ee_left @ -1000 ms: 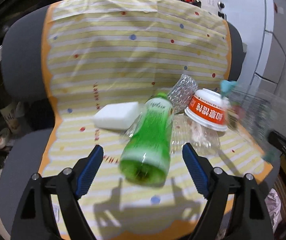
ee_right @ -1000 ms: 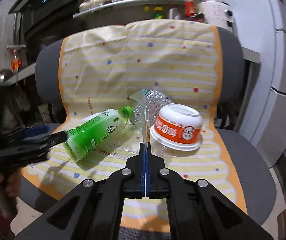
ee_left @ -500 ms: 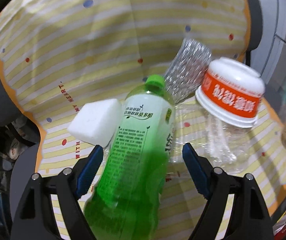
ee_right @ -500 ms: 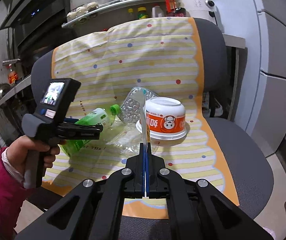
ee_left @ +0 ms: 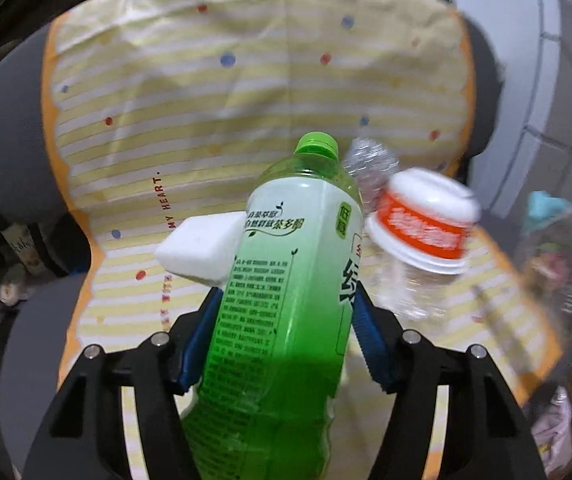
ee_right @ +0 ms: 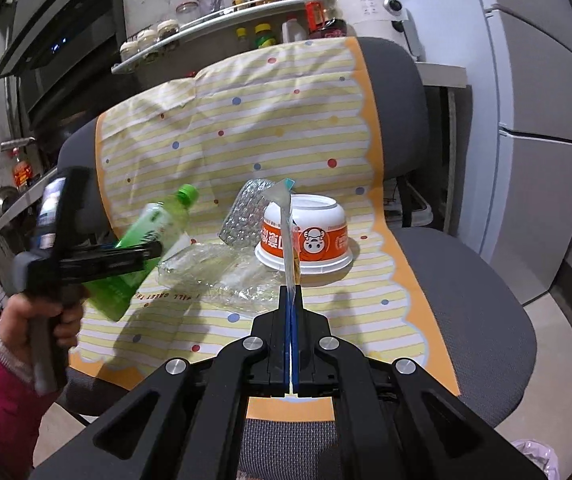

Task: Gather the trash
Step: 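Carry the bottle and wrapper to the trash bag and open the right tool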

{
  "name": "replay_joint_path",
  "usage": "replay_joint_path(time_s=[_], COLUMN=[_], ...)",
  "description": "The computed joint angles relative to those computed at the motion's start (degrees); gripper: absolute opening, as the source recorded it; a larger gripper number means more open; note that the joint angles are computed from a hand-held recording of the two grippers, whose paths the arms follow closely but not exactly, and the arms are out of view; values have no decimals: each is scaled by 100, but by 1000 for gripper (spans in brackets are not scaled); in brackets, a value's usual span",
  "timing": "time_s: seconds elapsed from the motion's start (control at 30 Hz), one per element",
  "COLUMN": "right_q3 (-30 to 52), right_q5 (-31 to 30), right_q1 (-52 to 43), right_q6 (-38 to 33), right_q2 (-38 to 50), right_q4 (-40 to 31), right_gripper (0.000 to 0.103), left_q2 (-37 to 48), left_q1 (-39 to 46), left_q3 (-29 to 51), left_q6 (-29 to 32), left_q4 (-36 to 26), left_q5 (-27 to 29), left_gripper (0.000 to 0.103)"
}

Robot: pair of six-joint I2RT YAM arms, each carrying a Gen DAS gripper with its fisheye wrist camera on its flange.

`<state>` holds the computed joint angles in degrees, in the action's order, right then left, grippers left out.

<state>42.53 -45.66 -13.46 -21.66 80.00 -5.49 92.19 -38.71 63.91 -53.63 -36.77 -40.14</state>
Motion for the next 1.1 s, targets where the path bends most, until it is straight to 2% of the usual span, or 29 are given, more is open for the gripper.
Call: replay_joint_path(time_s=[0.13,0.27,0.5,0.67,0.9,1.03,1.1], right_q3=[-29,-107,61,263,508,696,830], right_q5=[-231,-426,-742,-722,-279,176,397], right_q1=[-401,-1023,-2655,-3603,-4318,-4333,-4318], right_q6=[-160,-565,-1679,-2187,-2486,-2328,-2180], right_q2=[-100,-252,-106,303,1111,1708,2035], right_q4=[-266,-631,-1481,-1720,-1687,-1529,-1487], right_gripper=[0,0,0,0,1,2,6], left_q2=[111,537,1749,2540,3324,3482,3578], left_q1=[-890,-1440,-2020,-2249,-2405,-2407,-2447], left_q3=[203,492,1541,2387,3399,3628,3819], left_q6=[-559,-608,182,969,1356,1362,1338], left_q4=[-123,229,1087,1587,1563,1447,1311], left_q5=[-320,-277,-44,239,560,638,622], left_gripper=[62,62,62,62,62,62,62])
